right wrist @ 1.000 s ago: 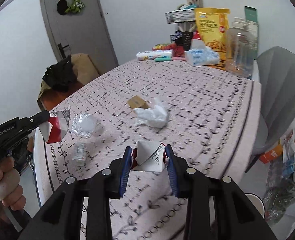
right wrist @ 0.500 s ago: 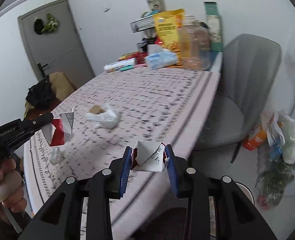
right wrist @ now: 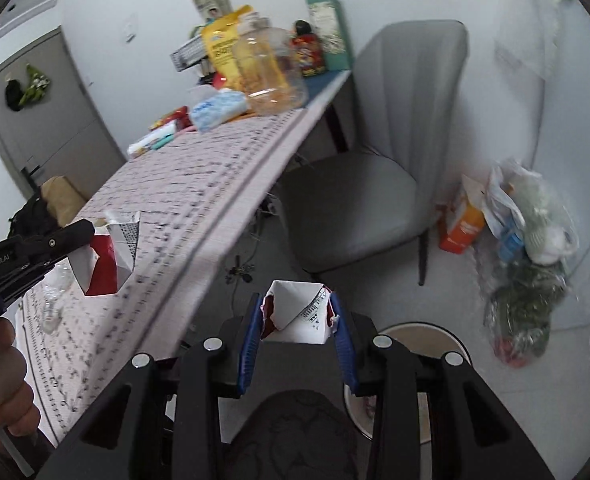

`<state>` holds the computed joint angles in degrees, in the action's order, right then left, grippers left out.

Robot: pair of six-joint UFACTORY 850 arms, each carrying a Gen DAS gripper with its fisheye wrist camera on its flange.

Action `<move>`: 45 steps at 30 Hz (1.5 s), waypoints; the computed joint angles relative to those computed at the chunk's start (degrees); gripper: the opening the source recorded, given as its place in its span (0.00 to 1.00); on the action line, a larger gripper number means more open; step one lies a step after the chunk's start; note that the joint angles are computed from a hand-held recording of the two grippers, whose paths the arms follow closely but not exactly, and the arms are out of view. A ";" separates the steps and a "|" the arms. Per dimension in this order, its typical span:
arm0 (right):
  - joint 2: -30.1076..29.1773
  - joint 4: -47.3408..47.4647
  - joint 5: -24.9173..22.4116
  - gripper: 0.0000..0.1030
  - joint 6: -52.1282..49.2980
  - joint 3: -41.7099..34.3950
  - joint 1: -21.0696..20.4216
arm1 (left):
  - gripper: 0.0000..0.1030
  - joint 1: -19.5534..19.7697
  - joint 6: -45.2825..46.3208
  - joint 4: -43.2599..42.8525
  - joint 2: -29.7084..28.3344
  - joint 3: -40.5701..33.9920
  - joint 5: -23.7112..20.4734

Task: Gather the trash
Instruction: 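Carry the tube and paper over the bin and open both tools, then move both tools back over the table trash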

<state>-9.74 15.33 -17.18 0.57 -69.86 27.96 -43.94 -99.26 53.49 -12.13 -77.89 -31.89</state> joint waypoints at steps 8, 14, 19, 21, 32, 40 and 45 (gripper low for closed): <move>0.52 3.28 0.34 0.34 -1.09 3.73 -3.89 | 0.04 0.00 9.39 -8.73 -6.88 -6.52 1.24; -0.37 20.75 1.77 0.53 -16.86 5.87 -7.55 | 0.03 0.04 17.31 -15.67 -11.32 -11.14 1.31; 0.08 22.48 2.70 0.65 -17.29 7.23 -9.73 | 0.03 -0.18 24.07 -21.00 -15.45 -16.07 0.63; 0.44 24.68 2.53 0.67 -18.56 7.92 -10.93 | 0.04 -0.23 26.75 -23.33 -17.05 -17.95 0.38; 4.74 18.73 2.77 0.71 -11.93 12.03 -15.96 | 0.40 0.04 46.36 -44.42 -25.26 -26.84 2.71; 5.67 19.52 2.40 0.74 -11.89 13.04 -16.42 | 0.77 0.13 35.84 -36.47 -21.46 -21.61 4.76; 4.96 20.61 1.84 0.81 -13.37 11.78 -13.98 | 0.90 0.15 30.08 -29.16 -17.82 -18.19 4.61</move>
